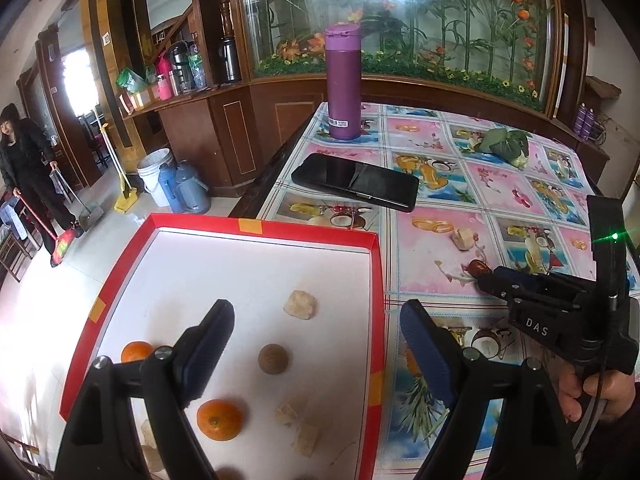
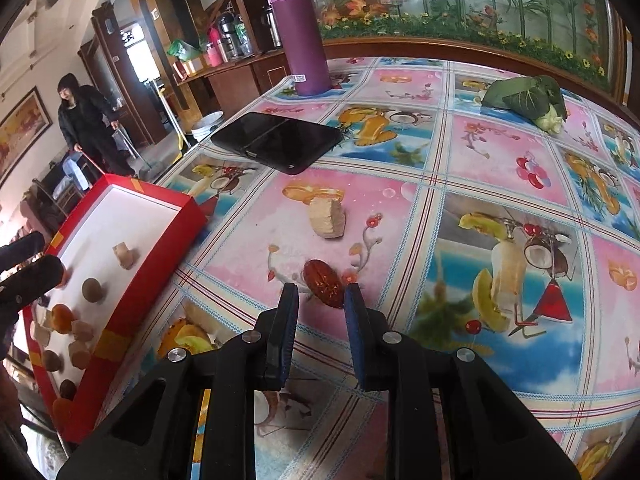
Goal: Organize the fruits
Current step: 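Move both grippers back over the items on the tablecloth, then close the right gripper on a red date on the tablecloth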
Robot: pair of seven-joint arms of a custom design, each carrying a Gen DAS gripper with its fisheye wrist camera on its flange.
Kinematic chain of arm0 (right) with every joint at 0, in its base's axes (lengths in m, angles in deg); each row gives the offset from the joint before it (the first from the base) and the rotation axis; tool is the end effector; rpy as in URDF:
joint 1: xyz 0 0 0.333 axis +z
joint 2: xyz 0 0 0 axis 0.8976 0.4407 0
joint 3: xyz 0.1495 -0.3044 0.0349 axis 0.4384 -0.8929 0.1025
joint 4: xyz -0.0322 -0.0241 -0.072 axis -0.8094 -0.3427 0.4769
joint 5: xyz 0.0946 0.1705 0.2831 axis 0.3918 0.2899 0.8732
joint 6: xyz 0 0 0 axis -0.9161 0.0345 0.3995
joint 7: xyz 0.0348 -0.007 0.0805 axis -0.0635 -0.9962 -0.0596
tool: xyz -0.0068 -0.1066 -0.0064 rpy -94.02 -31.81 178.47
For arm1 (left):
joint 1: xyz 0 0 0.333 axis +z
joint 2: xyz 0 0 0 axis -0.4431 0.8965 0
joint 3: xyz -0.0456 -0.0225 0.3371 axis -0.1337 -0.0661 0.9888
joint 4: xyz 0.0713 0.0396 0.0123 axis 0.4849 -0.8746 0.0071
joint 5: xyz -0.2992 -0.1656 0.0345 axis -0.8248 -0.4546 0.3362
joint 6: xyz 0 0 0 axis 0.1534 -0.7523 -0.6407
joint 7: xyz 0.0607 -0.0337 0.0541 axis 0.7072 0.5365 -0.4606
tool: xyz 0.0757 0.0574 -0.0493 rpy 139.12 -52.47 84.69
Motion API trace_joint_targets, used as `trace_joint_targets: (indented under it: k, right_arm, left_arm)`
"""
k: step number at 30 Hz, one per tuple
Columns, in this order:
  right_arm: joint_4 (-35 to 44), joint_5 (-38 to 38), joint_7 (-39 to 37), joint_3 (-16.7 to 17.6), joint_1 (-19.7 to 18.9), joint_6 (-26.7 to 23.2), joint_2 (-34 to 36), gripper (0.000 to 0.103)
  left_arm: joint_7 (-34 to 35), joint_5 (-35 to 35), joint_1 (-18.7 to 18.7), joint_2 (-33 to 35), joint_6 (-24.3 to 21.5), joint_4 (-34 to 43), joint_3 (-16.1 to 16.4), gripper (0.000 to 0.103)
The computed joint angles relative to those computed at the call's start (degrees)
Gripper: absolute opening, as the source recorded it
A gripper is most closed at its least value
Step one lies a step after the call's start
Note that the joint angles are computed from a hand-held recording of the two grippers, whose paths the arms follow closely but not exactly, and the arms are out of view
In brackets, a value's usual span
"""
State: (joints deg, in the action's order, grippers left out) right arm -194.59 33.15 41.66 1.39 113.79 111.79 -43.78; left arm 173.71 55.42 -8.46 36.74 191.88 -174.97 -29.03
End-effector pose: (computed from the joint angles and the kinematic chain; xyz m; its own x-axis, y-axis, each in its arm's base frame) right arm 0.6046 0.3052 0.3201 -0.0821 -0.9776 -0.1938 -0.7478 0.1890 -0.6365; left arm 0.6353 -0.0707 0.3891 -0.3845 -0.9211 -0.0607 -0.6535 0.3181 -0.6868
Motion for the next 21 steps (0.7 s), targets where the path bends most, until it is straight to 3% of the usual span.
trace_joint_targets:
  k: [13, 21]
  right_arm:
    - [1.0, -0.9, 0.3, 1.1, -1.5, -0.5, 0.2, 0.019]
    - [-4.8, 3.4, 4.4, -4.4, 1.1, 2.5, -1.9, 0.018]
  left_arm:
    - [1.0, -2.8, -4.0, 1.9, -5.2, 5.2, 0.4, 0.087]
    - [-1.2, -2.7, -13.8, 4.6, -8.1, 11.5, 6.6, 0.087]
